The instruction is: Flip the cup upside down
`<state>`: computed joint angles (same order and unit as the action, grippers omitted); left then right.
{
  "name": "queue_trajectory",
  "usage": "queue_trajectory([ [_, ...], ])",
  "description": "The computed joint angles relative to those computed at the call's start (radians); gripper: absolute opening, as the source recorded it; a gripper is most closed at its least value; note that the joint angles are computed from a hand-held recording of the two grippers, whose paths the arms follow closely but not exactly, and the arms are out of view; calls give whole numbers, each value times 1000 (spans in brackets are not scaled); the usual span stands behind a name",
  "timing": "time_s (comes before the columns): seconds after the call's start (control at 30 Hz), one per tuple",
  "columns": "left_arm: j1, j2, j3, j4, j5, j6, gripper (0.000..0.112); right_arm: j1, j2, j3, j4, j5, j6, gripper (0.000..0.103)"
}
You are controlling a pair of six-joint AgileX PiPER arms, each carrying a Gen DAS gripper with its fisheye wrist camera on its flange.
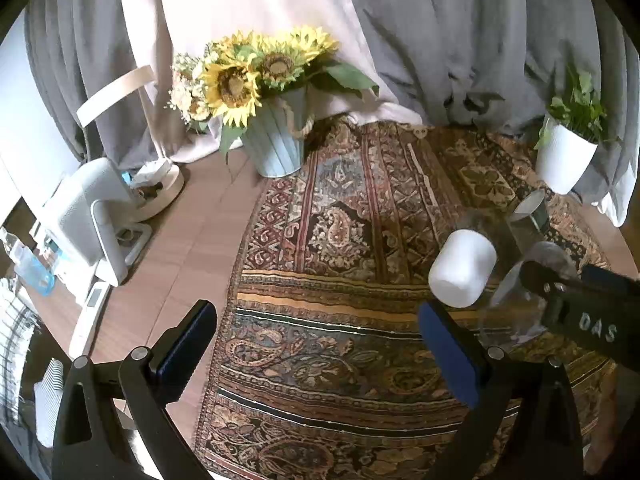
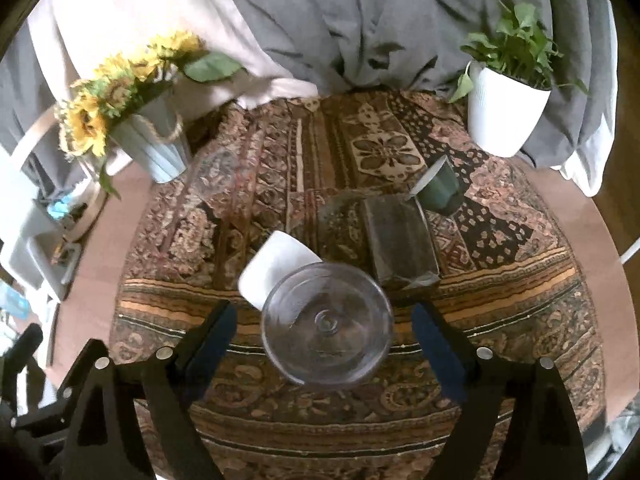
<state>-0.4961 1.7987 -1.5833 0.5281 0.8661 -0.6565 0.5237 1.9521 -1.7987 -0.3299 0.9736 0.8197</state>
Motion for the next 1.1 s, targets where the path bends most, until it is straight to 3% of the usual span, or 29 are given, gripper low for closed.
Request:
queue_trajectory([
  [0.2, -38, -66, 8, 4, 8, -36, 103, 43, -228, 242, -123, -93, 171, 89],
  [0.5, -168, -178, 21, 96, -7, -122, 103, 224, -522, 433, -520, 8, 452, 100],
  [0.83, -278, -266, 67, 246, 34, -244, 103, 364, -648, 509, -657, 118, 561, 102],
  [1.1, -332, -300, 102, 347, 72, -324, 103, 411, -673, 525, -704, 140, 577, 102],
])
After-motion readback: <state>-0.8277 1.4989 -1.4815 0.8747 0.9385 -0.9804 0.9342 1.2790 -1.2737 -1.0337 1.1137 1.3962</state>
